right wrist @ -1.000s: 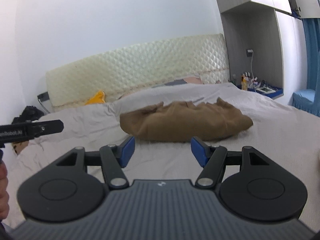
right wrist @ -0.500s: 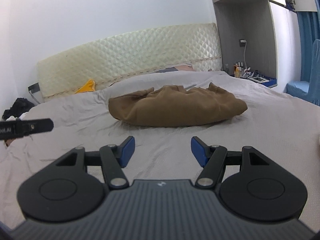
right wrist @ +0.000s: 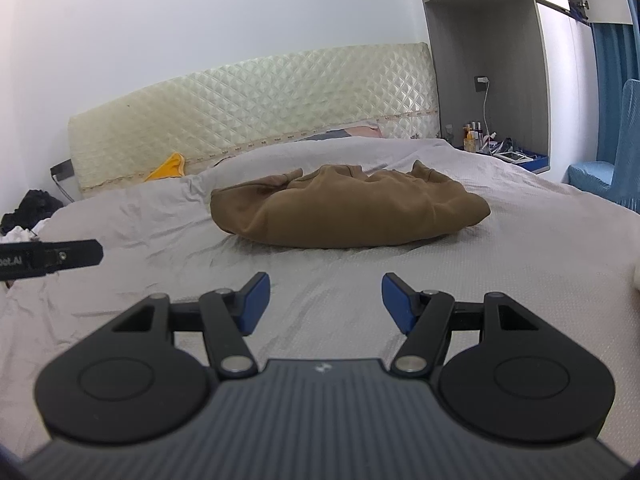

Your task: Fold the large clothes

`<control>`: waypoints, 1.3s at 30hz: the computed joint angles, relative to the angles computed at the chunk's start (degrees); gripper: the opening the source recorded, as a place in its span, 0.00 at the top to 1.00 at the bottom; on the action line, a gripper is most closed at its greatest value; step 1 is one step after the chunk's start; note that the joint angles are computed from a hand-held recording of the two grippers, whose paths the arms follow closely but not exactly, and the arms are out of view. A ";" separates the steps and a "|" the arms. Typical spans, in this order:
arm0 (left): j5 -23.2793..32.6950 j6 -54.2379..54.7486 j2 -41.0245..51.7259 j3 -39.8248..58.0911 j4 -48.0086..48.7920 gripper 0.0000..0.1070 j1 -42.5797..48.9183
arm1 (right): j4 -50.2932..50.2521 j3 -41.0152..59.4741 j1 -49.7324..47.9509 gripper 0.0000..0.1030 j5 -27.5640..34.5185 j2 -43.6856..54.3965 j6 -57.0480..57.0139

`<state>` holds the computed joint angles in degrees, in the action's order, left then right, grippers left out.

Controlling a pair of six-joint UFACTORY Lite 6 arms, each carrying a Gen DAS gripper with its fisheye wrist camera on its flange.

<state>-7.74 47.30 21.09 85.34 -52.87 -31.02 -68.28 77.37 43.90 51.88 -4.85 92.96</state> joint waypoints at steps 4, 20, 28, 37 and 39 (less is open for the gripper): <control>-1.08 3.31 -0.05 -0.18 -2.97 0.35 -0.68 | -0.49 0.47 0.75 0.37 1.14 0.64 -0.13; -2.33 7.33 -0.73 -1.09 -7.62 0.35 -1.49 | -0.78 1.18 1.90 0.37 3.10 1.50 -0.07; -2.87 9.02 -0.52 -1.20 -9.92 0.35 -1.23 | -0.76 2.09 2.31 0.37 4.31 2.42 -0.39; -3.95 11.30 0.03 -0.96 -12.91 0.33 -1.85 | -0.83 1.87 2.31 0.37 4.29 2.33 -0.21; -3.88 11.97 0.38 -0.56 -13.59 0.30 -1.94 | -0.80 1.89 2.29 0.37 4.35 2.34 -0.22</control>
<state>-11.62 59.27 21.47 84.78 -66.46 -32.96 -69.08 79.27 46.19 56.23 -2.51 92.74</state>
